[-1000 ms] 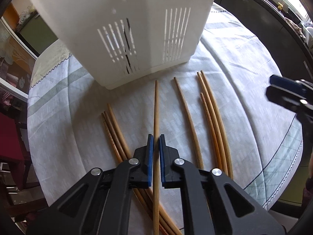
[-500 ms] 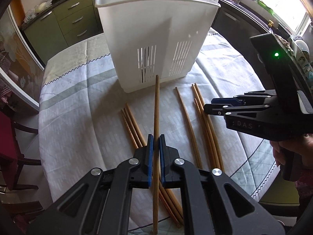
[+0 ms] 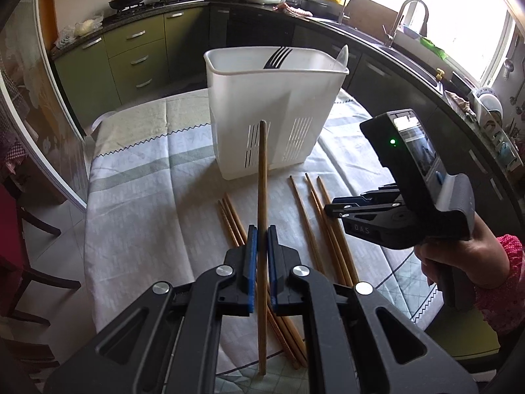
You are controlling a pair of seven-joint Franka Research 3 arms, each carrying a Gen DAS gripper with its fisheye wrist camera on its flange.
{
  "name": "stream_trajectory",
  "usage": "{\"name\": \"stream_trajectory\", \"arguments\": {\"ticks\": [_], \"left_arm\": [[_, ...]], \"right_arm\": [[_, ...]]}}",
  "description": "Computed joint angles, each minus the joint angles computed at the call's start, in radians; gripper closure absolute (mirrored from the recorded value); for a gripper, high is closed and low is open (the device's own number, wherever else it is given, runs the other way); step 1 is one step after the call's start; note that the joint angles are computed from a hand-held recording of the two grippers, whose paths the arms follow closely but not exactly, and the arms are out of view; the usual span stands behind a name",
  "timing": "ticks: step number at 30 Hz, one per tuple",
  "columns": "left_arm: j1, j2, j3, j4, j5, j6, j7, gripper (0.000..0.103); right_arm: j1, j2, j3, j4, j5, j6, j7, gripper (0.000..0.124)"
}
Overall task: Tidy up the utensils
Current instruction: 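Grasp a wooden chopstick with the right tool while the left tool holds its chopstick, then lift both chopsticks upright and drop them into the white basket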
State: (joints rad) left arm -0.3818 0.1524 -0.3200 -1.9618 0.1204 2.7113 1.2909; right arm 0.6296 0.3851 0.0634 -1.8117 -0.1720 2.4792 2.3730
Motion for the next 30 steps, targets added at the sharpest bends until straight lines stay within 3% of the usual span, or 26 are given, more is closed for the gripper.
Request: {"name": "stream_trajectory", "arguments": {"ticks": [10, 18, 23, 30], "left_arm": [[0.007, -0.126, 0.008, -0.149, -0.041, 0.115, 0.012, 0.097], [0.002, -0.187, 0.02, -0.223, 0.101, 0.182, -0.096, 0.097], [0.0, -0.22, 0.027, -0.255, 0.111, 0.204, -0.109, 0.097], [-0.001, -0.237, 0.028, -0.267, 0.125, 0.203, -0.124, 0.097]], "right_arm": [[-0.03, 0.014, -0.008, 0.015, 0.042, 0.014, -0.03, 0.117], [-0.067, -0.171, 0.014, -0.229, 0.095, 0.214, -0.055, 0.117], [-0.078, -0.334, 0.025, -0.379, -0.027, 0.32, 0.029, 0.117], [-0.172, -0.509, 0.131, -0.503, -0.266, 0.407, 0.232, 0.117]]}}
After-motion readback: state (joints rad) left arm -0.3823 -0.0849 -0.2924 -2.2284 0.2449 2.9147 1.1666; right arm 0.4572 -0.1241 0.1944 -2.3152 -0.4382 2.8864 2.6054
